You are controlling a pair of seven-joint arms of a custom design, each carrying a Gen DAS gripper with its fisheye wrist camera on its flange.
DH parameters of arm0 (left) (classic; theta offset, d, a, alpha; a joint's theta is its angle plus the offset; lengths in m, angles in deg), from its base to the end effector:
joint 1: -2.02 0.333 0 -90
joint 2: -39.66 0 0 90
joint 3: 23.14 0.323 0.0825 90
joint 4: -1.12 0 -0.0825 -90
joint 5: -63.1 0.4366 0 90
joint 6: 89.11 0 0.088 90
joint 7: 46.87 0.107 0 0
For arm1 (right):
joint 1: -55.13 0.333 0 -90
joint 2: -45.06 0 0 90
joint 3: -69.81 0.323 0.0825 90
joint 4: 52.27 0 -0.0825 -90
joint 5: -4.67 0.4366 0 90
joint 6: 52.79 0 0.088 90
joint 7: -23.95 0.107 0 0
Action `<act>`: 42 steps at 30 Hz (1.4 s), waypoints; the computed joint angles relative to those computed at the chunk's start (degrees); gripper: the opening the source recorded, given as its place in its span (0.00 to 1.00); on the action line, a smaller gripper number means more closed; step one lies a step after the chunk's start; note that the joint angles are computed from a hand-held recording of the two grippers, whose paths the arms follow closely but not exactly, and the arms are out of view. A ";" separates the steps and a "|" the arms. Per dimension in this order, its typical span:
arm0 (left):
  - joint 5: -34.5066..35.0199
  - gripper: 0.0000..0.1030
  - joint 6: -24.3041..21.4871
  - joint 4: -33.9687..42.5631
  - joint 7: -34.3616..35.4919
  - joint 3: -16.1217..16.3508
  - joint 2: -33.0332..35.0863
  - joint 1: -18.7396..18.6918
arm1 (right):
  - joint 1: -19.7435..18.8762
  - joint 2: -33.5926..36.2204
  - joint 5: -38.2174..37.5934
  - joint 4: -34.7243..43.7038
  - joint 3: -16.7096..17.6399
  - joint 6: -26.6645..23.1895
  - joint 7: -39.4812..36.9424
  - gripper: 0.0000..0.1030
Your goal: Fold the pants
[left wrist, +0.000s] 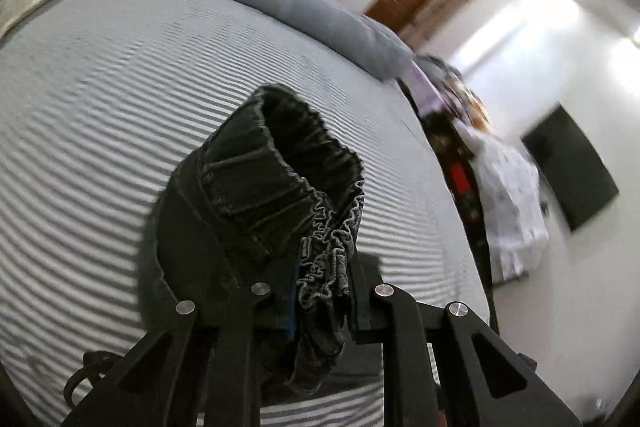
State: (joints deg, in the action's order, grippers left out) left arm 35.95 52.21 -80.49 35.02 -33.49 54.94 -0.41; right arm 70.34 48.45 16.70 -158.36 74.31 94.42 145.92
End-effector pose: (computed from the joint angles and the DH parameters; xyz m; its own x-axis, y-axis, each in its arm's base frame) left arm 0.7304 -0.1451 0.6401 -0.0253 -0.8181 0.5746 -0.7790 -0.3441 -0.5242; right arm 0.6374 0.2236 0.5517 -0.1989 -0.8516 -0.4850 -0.8173 0.4172 -0.3973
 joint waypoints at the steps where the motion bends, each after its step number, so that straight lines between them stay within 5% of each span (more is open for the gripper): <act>1: 0.74 0.18 -0.83 1.98 0.08 -0.39 1.49 -0.73 | -0.28 -0.50 -0.59 -0.53 -0.36 -0.03 0.53 0.68; 9: 8.09 0.18 -9.94 13.68 -1.65 -1.90 11.67 -6.84 | -1.99 -2.77 2.57 -5.04 -1.75 2.96 1.03 0.68; 19: 19.95 0.19 -16.57 22.66 -3.97 0.29 19.85 -13.87 | -2.93 -1.90 8.83 -6.53 -1.94 4.42 -0.72 0.68; 33: 24.88 0.34 -22.38 31.02 -4.28 0.88 24.80 -16.58 | -3.37 -2.72 6.71 -8.22 -2.29 4.52 2.25 0.68; 35: 24.48 0.46 -22.66 29.67 -3.72 0.64 23.62 -16.12 | -3.30 -2.71 5.51 -8.05 -2.26 4.50 3.06 0.68; 42: 21.65 0.53 -16.55 14.61 -0.39 0.00 12.73 -12.39 | -2.91 -2.88 2.22 -7.07 -2.06 3.82 4.49 0.68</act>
